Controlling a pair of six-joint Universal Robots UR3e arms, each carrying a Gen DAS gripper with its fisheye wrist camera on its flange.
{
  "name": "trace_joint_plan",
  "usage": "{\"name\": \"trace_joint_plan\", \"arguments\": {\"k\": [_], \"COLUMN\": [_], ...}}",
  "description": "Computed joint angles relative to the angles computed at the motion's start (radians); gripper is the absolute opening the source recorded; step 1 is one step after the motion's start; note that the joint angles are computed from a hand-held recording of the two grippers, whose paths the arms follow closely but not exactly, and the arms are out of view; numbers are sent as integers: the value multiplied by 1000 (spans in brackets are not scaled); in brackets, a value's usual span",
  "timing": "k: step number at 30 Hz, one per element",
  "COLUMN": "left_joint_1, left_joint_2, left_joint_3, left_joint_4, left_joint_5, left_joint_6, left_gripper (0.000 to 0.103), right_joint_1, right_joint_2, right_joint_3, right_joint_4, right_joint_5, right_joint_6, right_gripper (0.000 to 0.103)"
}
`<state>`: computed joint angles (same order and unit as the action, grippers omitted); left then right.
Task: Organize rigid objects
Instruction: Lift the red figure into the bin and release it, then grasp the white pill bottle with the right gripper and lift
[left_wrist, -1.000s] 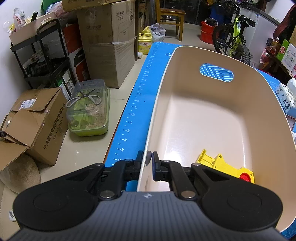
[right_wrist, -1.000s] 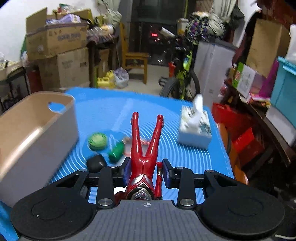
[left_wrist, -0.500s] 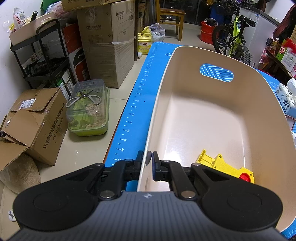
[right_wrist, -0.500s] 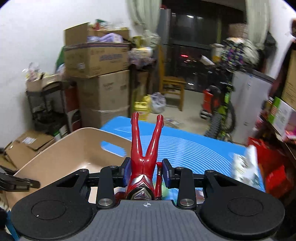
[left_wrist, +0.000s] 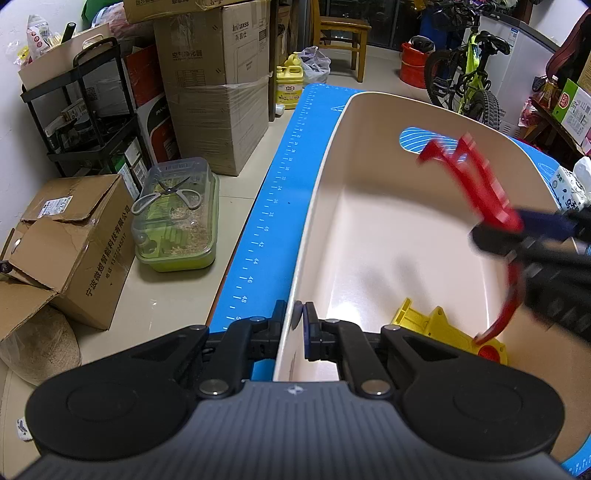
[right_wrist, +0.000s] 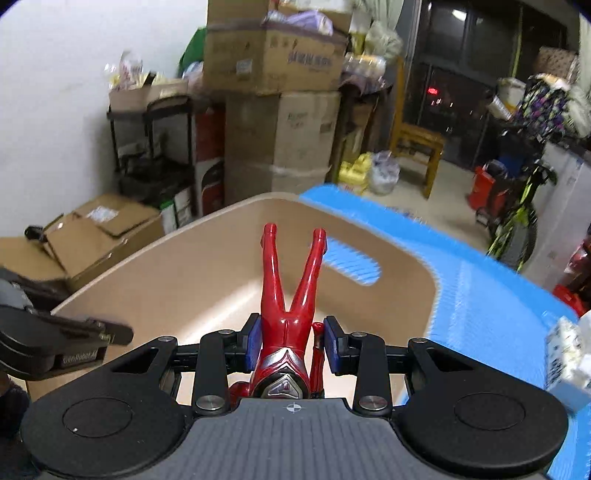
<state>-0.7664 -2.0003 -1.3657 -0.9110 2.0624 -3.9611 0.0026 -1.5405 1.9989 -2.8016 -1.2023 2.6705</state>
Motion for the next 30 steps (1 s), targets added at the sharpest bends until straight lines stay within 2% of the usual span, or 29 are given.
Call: {"name": "trace_joint_plan", "arguments": {"k": [9,13,20,22,23,24,30], "left_joint_1": [1,1,1,2,2,2,2], "left_joint_2": [0,0,0,1,1,1,3], "left_joint_3": [-1,-1,-1,-3,-2,-2,-6], "left_joint_4": [1,1,0,1,1,1,4], "left_joint_5": [0,-1,0,0,-1,-1,-1], "left_joint_6": [-1,-3,-2,-1,-1,-1,0], "left_gripper": [11,11,11,11,11,11,11], "right_joint_1": [80,23,-122,-186,-221,-251,-425], "right_joint_2": [54,-1,-146,-183,-201,-213,-224], "right_joint_3": [-82,-43,12,14,19,24,14], "right_joint_4": [153,177,236,269,277,275,297], "right_joint_5": [-101,-20,108,147,167,185,218], "right_joint_6": [1,11,-21,-38,-43,-43,-75], "right_gripper": [44,51,52,57,66,70,70]}}
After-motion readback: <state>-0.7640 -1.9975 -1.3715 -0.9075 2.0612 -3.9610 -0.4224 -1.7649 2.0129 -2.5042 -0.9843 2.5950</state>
